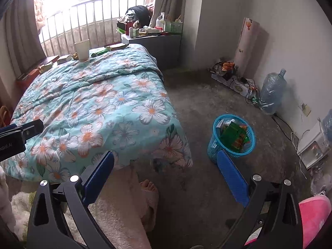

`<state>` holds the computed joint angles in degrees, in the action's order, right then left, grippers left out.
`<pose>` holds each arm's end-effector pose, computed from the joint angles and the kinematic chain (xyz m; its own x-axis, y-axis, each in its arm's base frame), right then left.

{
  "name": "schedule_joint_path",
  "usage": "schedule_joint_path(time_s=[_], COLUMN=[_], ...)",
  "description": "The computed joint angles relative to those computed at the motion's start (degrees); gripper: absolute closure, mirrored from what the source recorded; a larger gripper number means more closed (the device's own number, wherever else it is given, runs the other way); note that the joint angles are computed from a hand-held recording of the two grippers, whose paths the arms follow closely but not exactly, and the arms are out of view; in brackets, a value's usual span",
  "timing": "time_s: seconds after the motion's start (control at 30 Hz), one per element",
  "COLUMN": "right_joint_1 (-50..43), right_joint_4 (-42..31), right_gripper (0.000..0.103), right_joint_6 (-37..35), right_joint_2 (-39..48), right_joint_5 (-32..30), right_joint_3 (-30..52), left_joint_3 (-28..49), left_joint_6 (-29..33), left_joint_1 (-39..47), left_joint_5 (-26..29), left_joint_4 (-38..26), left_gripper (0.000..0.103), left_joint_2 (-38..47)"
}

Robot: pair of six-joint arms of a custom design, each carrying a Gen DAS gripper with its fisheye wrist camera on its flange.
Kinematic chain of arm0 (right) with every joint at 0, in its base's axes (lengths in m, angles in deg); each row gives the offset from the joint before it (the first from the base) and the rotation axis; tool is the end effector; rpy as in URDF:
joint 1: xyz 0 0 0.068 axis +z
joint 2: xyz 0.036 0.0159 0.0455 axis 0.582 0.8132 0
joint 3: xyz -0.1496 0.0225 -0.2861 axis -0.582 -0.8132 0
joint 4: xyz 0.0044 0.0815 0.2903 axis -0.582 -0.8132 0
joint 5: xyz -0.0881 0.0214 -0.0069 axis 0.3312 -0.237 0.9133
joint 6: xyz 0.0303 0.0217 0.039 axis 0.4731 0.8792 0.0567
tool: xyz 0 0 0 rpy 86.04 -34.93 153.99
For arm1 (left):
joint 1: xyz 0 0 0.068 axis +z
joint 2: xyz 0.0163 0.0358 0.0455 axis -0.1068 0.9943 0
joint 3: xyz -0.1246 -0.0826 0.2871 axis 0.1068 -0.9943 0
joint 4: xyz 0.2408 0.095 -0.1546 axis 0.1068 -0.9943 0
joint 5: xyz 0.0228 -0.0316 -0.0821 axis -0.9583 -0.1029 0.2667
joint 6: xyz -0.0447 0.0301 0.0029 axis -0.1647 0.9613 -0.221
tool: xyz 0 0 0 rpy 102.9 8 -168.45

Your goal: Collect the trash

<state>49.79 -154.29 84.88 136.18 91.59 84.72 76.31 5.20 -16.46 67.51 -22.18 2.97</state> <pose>0.1850 0.0408 0.5451 -0.7508 -0.0827 -0.6554 -0.0588 0.9966 -0.0585 0.1837 -0.0278 0.5132 -0.7835 -0.1817 -0.5942 -0.1781 0.9818 -0.0655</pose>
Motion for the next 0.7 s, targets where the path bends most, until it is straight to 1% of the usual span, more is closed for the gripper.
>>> schedule_joint_path(time_s=[0.7], right_joint_1=[1.4], right_joint_4=[-0.6], right_gripper=[0.006], right_joint_6=[0.5], right_joint_2=[0.7], right_joint_5=[0.7], right_joint_3=[1.9], left_joint_3=[1.5], left_joint_6=[1.4], left_joint_1=[0.8], left_joint_5=[-1.6], left_joint_4=[-0.6], left_gripper=[0.009], left_joint_2=[0.0])
